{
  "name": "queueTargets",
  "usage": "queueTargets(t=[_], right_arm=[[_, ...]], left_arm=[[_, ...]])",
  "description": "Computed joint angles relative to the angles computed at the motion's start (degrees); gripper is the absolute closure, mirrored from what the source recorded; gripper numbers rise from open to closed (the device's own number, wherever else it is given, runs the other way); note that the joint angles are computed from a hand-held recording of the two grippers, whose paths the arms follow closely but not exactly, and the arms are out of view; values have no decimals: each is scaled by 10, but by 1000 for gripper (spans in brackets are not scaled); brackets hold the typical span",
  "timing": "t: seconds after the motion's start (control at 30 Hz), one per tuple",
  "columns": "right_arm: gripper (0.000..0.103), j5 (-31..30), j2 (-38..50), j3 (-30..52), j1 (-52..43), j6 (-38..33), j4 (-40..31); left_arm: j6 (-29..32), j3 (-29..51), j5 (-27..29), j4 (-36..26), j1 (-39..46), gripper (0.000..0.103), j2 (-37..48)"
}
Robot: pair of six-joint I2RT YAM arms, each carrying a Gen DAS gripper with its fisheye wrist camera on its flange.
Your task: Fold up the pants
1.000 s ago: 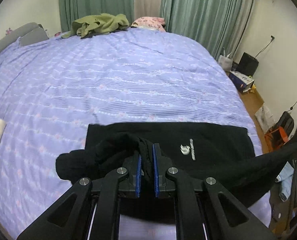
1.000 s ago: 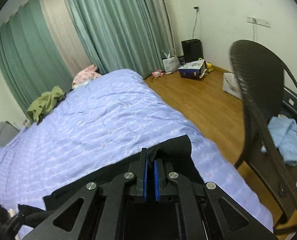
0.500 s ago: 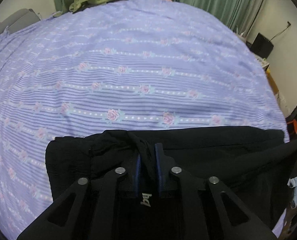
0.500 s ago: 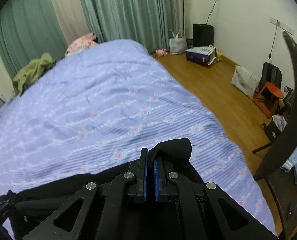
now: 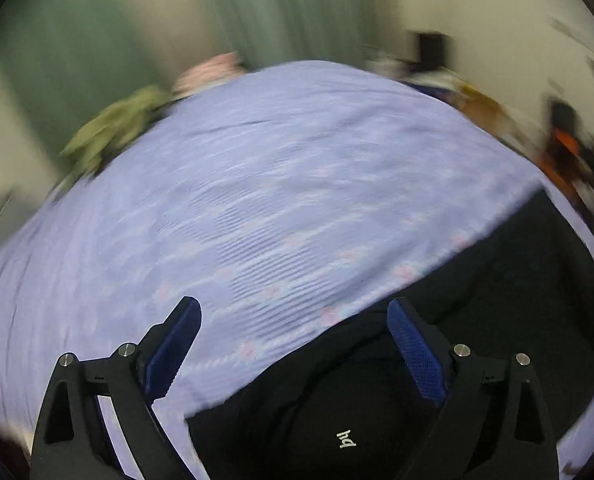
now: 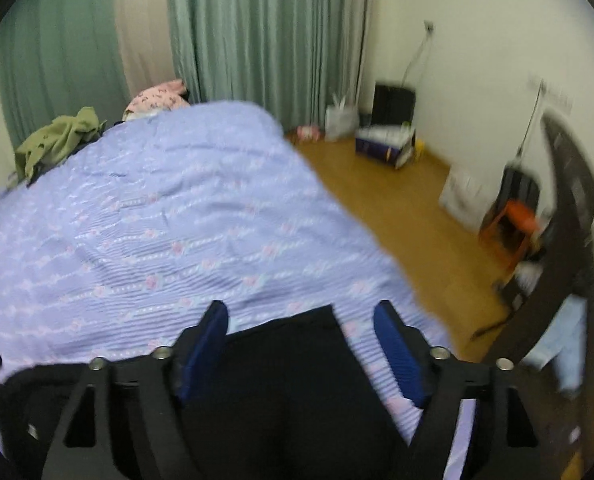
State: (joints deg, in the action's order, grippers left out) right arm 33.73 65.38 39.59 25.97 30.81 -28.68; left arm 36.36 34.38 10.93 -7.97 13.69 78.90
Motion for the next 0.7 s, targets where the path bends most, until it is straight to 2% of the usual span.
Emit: queueTargets(t=[0.03,0.1,0.2,0.23,0.3,0.33,0.37,0.43,0.5,0.6,0.67,0.7], right_arm=[[25,11,-7,-2,6,-13,-3],[25,30,-11,-10,16,-41,-9],[25,-3,-16,-36,-4,-56,-18],[25,-23,-20,-44,-15,-53,-19],[25,-61,-34,-64,-32,-37,-26],[25,-66,-38,-74,-32,-26,-28],[25,-67,-40,-81,-30,-14,-31],[25,-65,-43,-90,-22,6,-35],[25,-69,-37,-90,-10,26,-36],[25,-78,-33,-81,15,55,-40],[25,-74,-34,-65,49,81,-53],[25,-73,-34,-59,63,91,-56]], left_arm=[[37,29,11,-28,-13,8,34],[61,67,6,-58,-41,8,85],[41,98,-34,-37,-100,8,165],[15,109,-48,-25,-121,9,198],[-12,132,-65,-29,-139,22,243],[-30,147,-84,-31,-152,40,273],[-41,155,-97,-32,-157,51,289],[-88,171,-105,-35,-161,51,319],[-122,160,-100,-22,-156,48,308],[-140,102,-83,12,-128,39,225],[-112,51,-22,15,-62,21,128],[-86,37,26,2,-12,18,90]])
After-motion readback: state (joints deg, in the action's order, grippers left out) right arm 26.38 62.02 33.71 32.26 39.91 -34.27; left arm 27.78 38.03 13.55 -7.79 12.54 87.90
